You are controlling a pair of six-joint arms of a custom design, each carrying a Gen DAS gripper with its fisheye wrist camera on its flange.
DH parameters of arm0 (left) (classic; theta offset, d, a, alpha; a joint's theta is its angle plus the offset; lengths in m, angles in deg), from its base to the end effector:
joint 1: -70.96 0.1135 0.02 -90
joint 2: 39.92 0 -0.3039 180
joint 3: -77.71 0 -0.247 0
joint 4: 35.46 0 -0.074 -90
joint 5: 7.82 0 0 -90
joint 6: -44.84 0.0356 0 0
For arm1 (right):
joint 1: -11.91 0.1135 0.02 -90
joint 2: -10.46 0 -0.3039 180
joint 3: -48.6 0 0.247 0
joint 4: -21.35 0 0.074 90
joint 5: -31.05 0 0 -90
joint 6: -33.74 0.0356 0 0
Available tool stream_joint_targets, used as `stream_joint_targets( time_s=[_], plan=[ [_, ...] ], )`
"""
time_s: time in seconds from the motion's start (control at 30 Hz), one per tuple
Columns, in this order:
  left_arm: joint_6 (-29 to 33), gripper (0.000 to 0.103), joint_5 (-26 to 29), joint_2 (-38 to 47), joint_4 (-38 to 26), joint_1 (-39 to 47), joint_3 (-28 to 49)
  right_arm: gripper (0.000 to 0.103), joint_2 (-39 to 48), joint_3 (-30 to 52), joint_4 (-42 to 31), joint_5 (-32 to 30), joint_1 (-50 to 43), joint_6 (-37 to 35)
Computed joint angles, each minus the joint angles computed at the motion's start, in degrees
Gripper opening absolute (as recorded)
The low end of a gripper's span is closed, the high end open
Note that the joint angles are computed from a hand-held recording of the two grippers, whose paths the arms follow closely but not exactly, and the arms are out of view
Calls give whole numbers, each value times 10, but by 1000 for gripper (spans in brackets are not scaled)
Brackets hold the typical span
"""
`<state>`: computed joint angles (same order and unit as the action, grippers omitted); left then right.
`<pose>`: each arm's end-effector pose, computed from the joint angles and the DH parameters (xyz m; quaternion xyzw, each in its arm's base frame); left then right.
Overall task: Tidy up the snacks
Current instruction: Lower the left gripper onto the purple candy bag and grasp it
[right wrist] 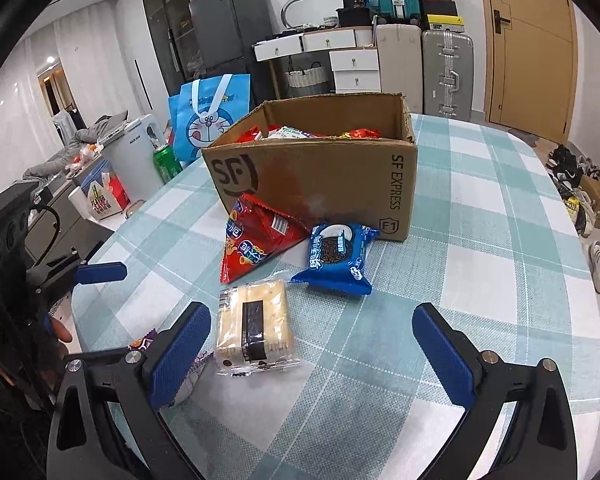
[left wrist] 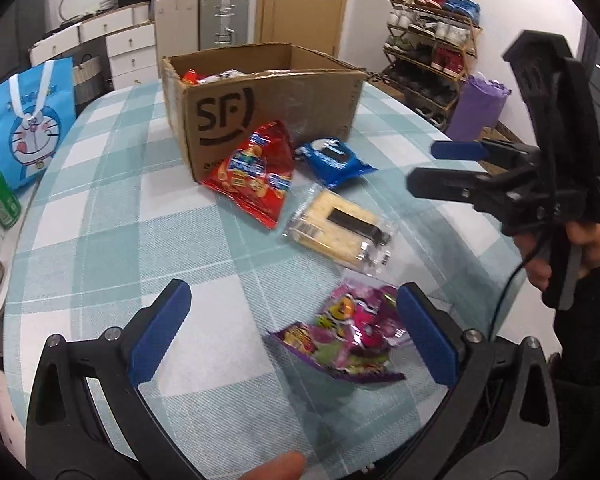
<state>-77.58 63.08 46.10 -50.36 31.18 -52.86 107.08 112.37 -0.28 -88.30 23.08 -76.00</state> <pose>0.2105 -0.1601 0.1852 0.0052 0.9326 -0.0651 0.3550 0.3140 0.0798 0.1959 -0.3200 0.8674 0.2185 0.3123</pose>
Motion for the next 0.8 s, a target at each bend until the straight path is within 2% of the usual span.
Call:
stream_joint_targets(
  time_s=[0.53,0.67,0.8],
  plan=[
    [32,102,38,-6,-7,-35,6,103,2,-1,-3,2,5,-8],
    [35,102,53,22,-17,-29,15,103,4,-1,-4,5,8,-11],
    [30,102,39,47,-25,-27,24,103,9,-1,-4,15,13,-12]
  ],
)
